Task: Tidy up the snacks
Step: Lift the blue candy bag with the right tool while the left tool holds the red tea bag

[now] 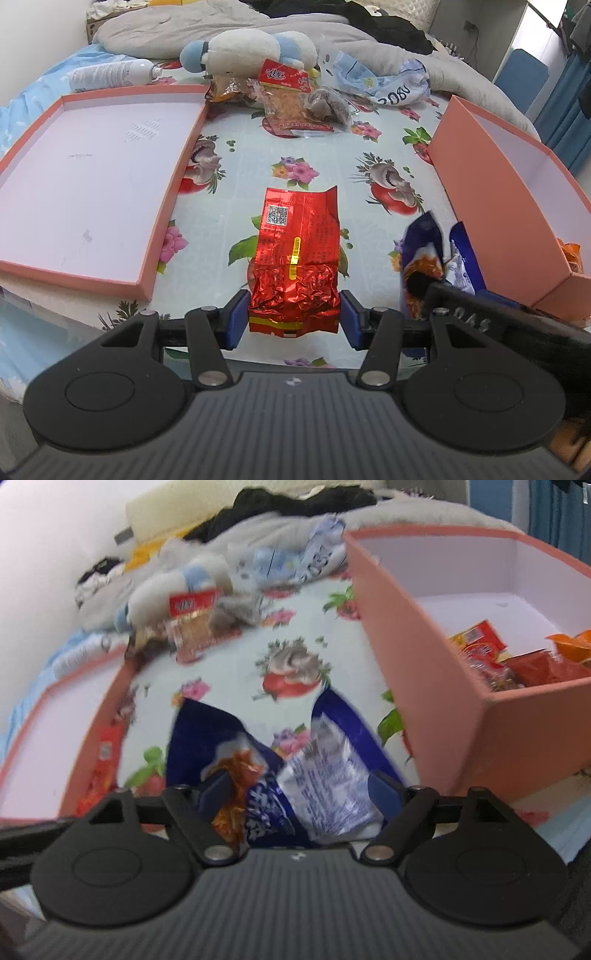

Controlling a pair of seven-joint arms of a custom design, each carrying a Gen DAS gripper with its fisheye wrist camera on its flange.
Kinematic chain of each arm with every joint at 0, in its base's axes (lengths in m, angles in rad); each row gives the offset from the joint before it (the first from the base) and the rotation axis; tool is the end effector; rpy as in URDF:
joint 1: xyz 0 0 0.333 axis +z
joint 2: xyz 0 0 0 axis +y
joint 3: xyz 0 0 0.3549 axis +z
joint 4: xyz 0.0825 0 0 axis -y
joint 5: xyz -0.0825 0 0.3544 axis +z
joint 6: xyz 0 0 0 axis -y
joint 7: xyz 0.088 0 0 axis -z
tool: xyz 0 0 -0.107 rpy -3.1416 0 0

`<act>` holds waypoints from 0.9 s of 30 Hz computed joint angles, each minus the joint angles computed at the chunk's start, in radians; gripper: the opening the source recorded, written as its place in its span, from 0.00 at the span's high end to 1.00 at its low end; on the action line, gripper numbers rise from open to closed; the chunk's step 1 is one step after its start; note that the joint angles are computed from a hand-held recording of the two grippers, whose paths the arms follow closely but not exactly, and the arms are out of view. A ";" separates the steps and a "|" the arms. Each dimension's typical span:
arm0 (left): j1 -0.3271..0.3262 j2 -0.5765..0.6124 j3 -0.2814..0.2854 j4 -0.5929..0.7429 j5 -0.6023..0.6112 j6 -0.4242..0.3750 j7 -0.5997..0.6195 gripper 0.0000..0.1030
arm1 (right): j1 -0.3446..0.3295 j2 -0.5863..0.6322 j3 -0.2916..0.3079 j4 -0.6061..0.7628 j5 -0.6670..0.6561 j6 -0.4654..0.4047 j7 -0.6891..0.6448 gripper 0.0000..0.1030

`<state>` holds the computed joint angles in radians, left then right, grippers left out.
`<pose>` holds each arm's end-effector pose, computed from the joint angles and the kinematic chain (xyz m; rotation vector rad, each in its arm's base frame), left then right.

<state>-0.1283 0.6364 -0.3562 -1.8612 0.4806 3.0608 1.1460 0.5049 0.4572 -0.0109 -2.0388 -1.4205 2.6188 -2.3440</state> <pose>0.6058 -0.3148 0.3157 -1.5588 2.3437 -0.8546 0.5128 0.3022 0.2744 -1.1519 2.2533 -0.7100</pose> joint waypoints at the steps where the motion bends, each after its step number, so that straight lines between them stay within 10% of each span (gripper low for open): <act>1: -0.001 -0.002 0.003 -0.001 0.000 0.001 -0.001 0.44 | 0.004 0.006 0.001 0.005 0.003 -0.015 -0.025 0.10; 12: -0.022 -0.011 0.026 -0.003 0.012 0.004 -0.022 0.44 | -0.012 0.050 -0.008 0.017 -0.087 0.075 -0.052 0.00; 21: -0.040 -0.040 0.048 -0.011 0.029 0.007 -0.042 0.44 | -0.018 0.032 -0.005 0.016 -0.140 0.115 -0.066 0.48; 27: -0.038 -0.074 0.048 -0.021 0.029 0.011 -0.056 0.44 | -0.010 -0.016 0.009 -0.009 -0.179 0.102 -0.058 0.55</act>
<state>-0.1663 0.5621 -0.3087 -1.8821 0.5096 3.0723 1.0904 0.4953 0.4417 -0.0015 -2.0474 -1.6000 2.7207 -2.4021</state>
